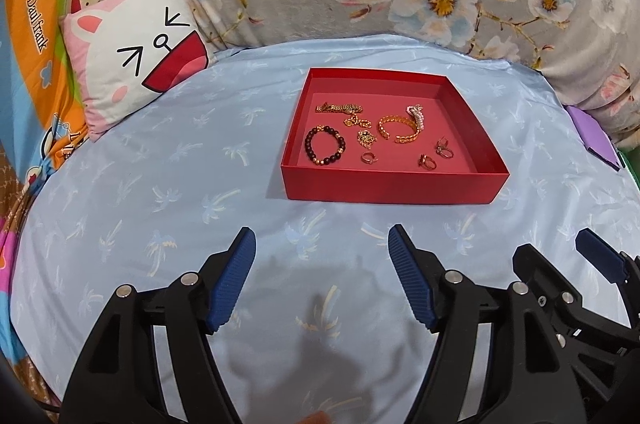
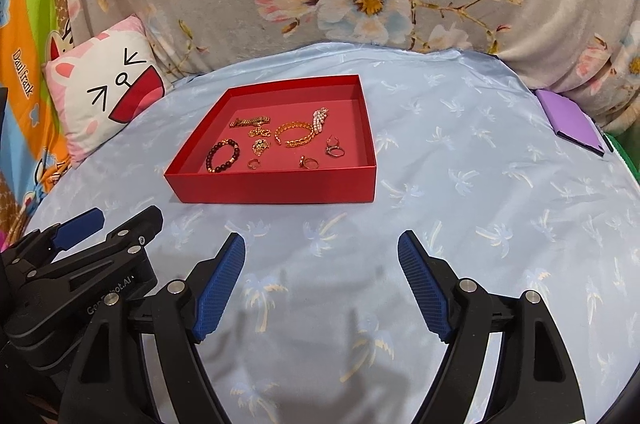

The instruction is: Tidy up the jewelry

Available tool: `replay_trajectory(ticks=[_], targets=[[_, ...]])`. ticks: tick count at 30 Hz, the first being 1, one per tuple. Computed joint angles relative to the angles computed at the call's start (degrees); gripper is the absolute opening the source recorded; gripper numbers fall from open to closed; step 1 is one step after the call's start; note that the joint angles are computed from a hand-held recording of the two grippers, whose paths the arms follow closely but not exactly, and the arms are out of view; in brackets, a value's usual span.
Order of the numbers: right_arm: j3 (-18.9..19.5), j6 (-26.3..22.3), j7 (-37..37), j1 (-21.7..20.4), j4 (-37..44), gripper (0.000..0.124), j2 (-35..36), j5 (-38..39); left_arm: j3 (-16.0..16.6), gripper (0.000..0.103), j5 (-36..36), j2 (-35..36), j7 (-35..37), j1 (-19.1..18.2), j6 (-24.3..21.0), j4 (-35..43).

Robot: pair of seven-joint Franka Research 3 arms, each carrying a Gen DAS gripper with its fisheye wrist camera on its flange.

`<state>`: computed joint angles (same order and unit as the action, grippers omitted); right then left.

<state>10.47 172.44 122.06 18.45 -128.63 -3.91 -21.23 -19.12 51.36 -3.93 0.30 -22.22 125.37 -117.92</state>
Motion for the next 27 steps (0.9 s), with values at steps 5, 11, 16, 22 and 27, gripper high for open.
replay_trajectory(ticks=[5, 11, 16, 22, 27], targets=[[0.03, 0.22, -0.67, 0.10, -0.98, 0.077, -0.59, 1.42, -0.32, 0.066, 0.22, -0.19, -0.26, -0.35, -1.06, -0.22], [0.58, 0.33, -0.89, -0.33, -1.31, 0.077, -0.83, 1.96, -0.46, 0.066, 0.22, -0.34, -0.55, -0.55, -1.56, -0.28], [0.99, 0.71, -0.81, -0.47, -1.85, 0.077, -1.28, 2.23, -0.67, 0.066, 0.44, -0.75, -0.61, -0.75, -2.49, -0.40], [1.31, 0.66, -0.61, -0.77, -1.91, 0.077, -1.38, 2.13, -0.74, 0.066, 0.05, -0.86, -0.42, -0.80, -2.89, -0.31], [1.33, 0.71, -0.93, -0.80, -1.98, 0.077, -1.43, 2.45, -0.80, 0.066, 0.00, -1.10, -0.43, -0.82, -3.02, -0.47]])
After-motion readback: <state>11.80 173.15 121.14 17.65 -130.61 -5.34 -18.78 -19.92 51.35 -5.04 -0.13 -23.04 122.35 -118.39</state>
